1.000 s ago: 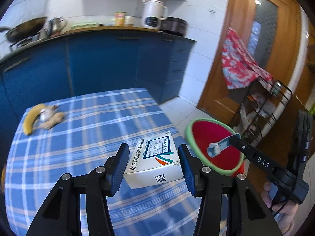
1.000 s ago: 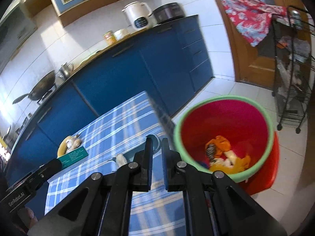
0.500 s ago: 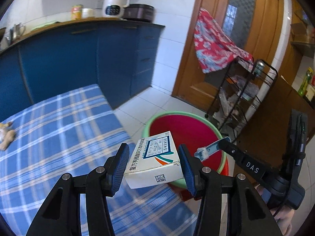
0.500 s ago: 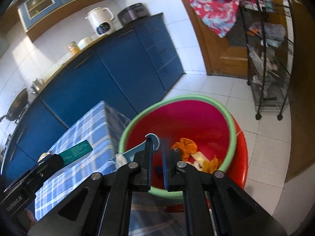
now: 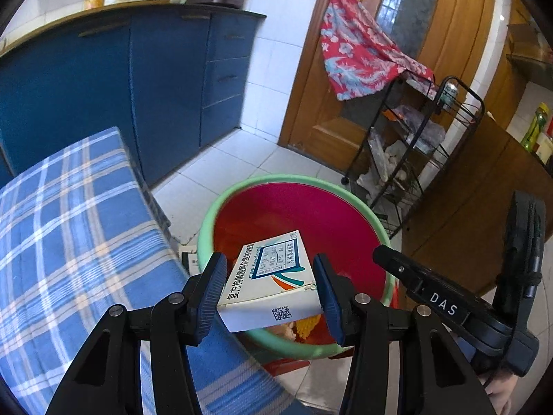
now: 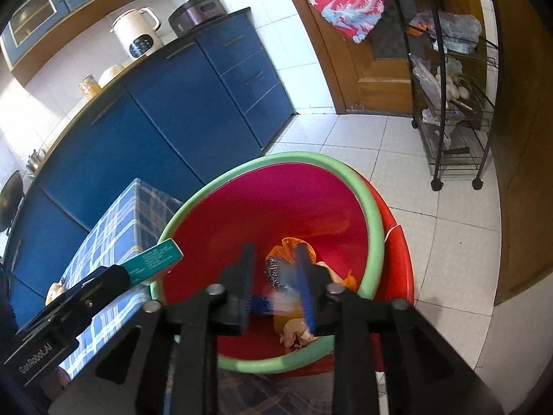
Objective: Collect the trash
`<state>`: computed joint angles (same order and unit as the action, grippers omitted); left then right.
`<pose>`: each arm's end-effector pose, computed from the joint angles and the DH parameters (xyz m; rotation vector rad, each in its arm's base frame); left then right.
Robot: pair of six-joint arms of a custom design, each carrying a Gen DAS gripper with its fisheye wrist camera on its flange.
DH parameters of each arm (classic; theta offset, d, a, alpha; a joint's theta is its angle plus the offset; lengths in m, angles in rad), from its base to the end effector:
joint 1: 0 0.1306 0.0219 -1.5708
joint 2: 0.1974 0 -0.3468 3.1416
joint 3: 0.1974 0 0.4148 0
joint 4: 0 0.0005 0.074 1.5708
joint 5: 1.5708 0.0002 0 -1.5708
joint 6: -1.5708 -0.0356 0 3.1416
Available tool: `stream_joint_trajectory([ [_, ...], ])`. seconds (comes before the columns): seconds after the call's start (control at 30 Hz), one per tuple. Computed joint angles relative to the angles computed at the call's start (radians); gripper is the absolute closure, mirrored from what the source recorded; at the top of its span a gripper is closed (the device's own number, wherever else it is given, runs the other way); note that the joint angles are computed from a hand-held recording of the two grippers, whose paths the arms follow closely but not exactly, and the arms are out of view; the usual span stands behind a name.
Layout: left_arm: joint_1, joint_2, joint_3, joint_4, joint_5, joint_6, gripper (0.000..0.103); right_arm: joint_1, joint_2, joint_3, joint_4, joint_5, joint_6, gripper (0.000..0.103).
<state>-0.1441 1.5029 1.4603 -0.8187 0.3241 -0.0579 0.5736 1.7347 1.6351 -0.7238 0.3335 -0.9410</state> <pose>0.5437 -0.0909 0.3750 0.3888 2.3865 -0.4327 0.5360 0.3318 0.3347 0.5837 2.2899 0.3467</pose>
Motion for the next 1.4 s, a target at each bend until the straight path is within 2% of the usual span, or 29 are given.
stream_joint_trajectory([
  [0.1, -0.004, 0.012, 0.009, -0.003, 0.004, -0.004, 0.049, -0.006, 0.0, -0.005, 0.003, -0.004, 0.0, 0.073],
  [0.27, -0.001, 0.023, 0.015, -0.013, 0.016, 0.005, 0.041, -0.01, -0.006, -0.016, 0.003, -0.004, -0.002, 0.071],
  [0.6, 0.03, -0.032, -0.021, -0.01, -0.003, 0.021, 0.04, 0.015, -0.031, -0.021, 0.004, 0.007, 0.012, 0.064],
  [1.0, 0.124, -0.199, -0.152, -0.027, -0.068, 0.043, 0.039, 0.104, -0.071, -0.01, 0.019, 0.042, 0.06, 0.045],
  [1.13, 0.158, -0.261, -0.195, -0.027, -0.096, 0.047, 0.035, 0.138, -0.075, 0.006, 0.02, 0.056, 0.079, 0.039],
  [1.3, 0.2, -0.333, -0.239, -0.034, -0.123, 0.043, 0.033, 0.184, -0.067, 0.037, 0.012, 0.077, 0.111, 0.037],
  [1.4, 0.22, -0.375, -0.264, -0.029, -0.143, 0.043, 0.028, 0.207, -0.065, 0.049, 0.01, 0.088, 0.127, 0.036],
])
